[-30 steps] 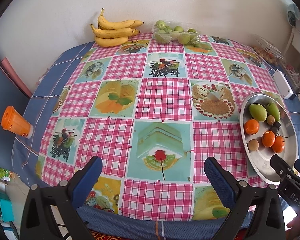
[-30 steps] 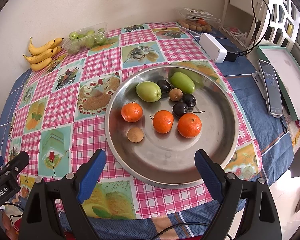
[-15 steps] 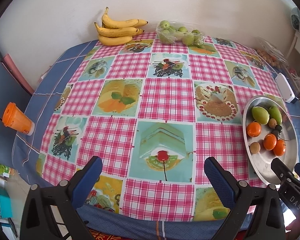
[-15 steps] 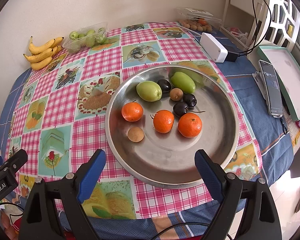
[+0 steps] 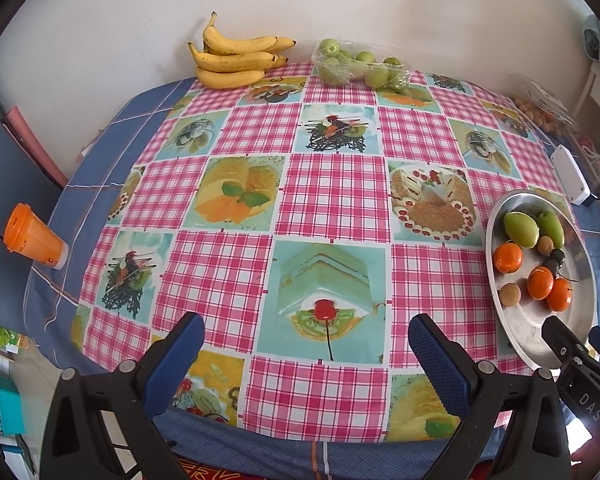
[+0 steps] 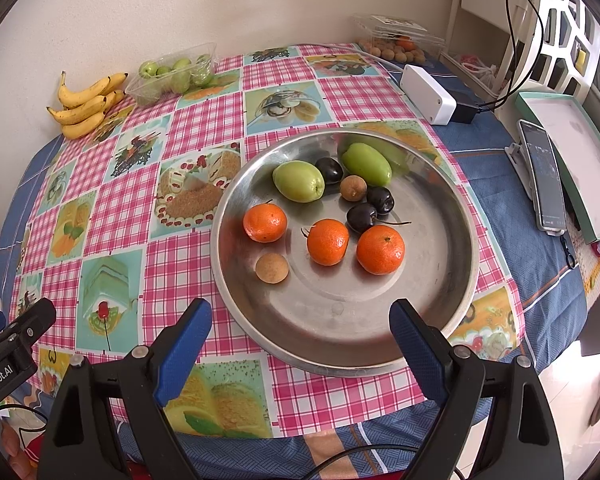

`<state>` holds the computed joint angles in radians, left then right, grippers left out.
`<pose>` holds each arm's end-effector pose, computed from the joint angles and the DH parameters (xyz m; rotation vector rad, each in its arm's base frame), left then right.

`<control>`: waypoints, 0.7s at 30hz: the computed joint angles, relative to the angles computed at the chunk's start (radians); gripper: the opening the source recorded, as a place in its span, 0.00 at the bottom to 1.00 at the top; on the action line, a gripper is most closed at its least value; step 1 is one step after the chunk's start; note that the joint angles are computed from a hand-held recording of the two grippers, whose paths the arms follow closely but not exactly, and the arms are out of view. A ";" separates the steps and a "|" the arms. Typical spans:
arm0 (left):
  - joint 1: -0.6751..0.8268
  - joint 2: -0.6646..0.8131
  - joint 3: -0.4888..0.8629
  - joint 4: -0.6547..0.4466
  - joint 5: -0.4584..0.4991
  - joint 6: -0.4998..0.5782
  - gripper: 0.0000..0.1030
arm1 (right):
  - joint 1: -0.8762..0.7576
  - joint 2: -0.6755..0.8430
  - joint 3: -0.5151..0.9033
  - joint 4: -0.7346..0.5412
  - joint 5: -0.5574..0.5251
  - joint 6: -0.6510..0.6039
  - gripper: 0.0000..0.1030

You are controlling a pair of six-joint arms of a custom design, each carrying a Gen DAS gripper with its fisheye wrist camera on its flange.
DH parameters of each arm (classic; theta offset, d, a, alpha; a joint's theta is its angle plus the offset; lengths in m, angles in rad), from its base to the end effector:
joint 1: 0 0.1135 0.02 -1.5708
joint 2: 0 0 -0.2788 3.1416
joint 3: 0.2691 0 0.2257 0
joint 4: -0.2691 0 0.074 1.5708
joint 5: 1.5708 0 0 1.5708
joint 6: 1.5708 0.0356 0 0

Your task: Organize fruits

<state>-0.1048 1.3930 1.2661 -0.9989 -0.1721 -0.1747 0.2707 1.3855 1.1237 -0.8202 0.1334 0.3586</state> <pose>0.2404 -0.0192 0.3214 -0.1456 2.6709 0.1442 0.2380 0.0611 0.2927 0.1597 2.6320 0.0360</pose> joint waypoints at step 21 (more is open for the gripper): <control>-0.034 -0.015 -0.015 0.019 -0.060 0.003 1.00 | 0.002 0.002 0.001 -0.001 0.002 0.003 0.88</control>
